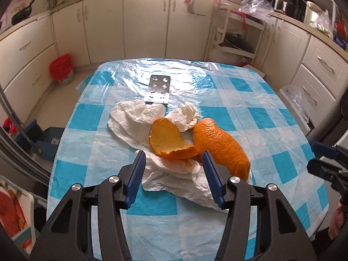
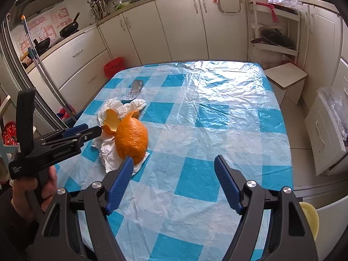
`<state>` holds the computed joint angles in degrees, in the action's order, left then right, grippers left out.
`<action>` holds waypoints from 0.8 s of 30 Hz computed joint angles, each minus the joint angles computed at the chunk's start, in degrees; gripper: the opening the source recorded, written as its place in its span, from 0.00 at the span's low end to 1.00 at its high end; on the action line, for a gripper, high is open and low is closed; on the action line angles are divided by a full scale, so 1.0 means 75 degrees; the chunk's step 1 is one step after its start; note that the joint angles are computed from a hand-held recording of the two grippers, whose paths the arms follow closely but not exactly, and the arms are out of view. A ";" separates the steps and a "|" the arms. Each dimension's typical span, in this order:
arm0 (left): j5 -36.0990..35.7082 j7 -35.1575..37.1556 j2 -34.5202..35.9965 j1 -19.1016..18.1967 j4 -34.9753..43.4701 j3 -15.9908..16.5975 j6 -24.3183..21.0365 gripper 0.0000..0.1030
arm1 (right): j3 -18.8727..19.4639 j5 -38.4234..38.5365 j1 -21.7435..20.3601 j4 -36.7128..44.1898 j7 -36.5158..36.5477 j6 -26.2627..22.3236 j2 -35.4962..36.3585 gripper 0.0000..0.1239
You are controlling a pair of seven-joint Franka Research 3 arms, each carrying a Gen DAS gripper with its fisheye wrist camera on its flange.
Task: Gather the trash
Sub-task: 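Move both tools back over the table toward the remaining peel and tissues, then grasp the second orange peel half with the left tool and lift it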
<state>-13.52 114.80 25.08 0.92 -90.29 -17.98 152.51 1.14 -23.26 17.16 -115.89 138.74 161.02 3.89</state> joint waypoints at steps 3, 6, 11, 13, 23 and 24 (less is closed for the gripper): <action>0.0351 0.0605 0.0057 -0.0094 0.0001 -0.0044 0.0073 0.50 | 0.0023 -0.0090 -0.0031 -0.0302 0.0172 0.0124 -0.0290 0.60; 0.1173 0.0555 0.0269 -0.0475 0.0221 0.0298 -0.0003 0.32 | 0.0129 -0.0197 -0.0138 -0.0541 0.0269 0.0160 -0.0525 0.60; 0.1297 0.0423 0.0278 -0.0421 0.0300 0.0255 -0.0245 0.03 | 0.0271 -0.0068 -0.0353 -0.0737 0.0257 0.0236 -0.0678 0.60; 0.0996 0.0419 0.0001 -0.0239 -0.0016 0.0125 -0.0173 0.03 | 0.0295 0.0183 -0.0406 -0.0763 0.0153 0.0342 -0.0663 0.60; -0.2604 0.1147 -0.1952 0.0838 -0.2312 0.0046 0.0030 0.03 | 0.0525 0.1804 0.0013 -0.0115 -0.2026 0.0426 0.0022 0.60; -0.2797 0.1187 -0.2040 0.0830 -0.2445 0.0153 -0.0011 0.03 | 0.0547 0.1959 0.0104 0.0057 -0.2313 0.0394 0.0169 0.60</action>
